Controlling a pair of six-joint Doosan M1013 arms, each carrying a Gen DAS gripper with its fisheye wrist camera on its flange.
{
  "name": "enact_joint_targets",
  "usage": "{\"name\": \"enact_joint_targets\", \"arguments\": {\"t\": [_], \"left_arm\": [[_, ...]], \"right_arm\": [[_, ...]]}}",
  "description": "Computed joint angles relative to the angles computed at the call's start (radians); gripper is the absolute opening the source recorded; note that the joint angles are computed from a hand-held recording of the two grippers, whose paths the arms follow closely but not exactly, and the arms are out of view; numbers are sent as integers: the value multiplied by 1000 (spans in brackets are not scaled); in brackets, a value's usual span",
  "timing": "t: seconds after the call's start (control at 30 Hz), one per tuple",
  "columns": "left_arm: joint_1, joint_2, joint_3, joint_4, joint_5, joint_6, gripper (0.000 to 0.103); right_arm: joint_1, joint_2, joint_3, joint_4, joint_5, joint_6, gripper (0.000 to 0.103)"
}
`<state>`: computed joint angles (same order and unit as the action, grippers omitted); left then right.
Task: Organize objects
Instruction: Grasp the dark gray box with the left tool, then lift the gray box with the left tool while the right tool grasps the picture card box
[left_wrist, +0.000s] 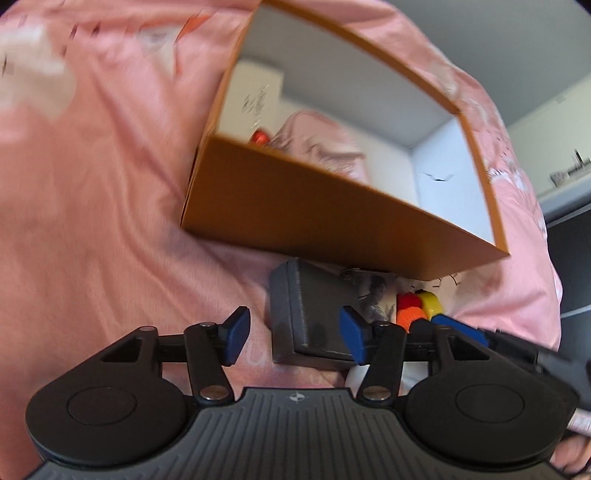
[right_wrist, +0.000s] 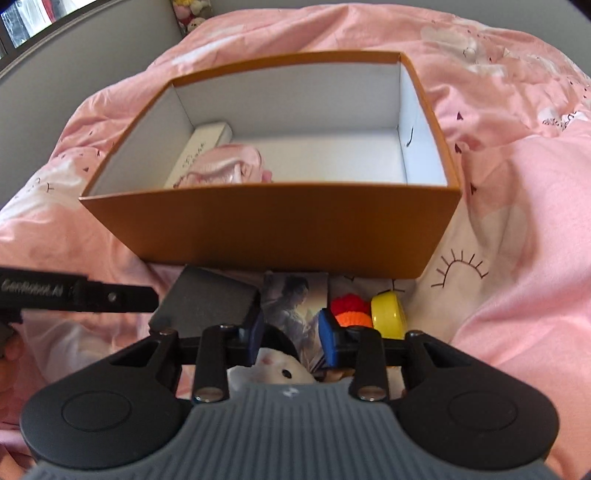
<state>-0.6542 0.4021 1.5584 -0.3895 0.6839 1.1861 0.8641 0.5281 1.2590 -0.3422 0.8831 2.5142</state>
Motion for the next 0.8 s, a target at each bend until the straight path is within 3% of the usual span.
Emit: {"name": "enact_joint_targets", "arguments": {"t": [0.07,0.33,0.53,0.8], "left_arm": [[9,14,-4,-58,15,26,65],[12,56,-29,-76,45,-20,70],[16,77,-42,-127,48,17,74],[16,64,-31,-155,29,61,50]], "right_arm": [[-1,3,-1,14,4,-11,36],[-11,20,-21,69,28,-73,36],[-18,34,-37,89,43,-101,37],[-26,63,-82,88,80,-173,42]]}}
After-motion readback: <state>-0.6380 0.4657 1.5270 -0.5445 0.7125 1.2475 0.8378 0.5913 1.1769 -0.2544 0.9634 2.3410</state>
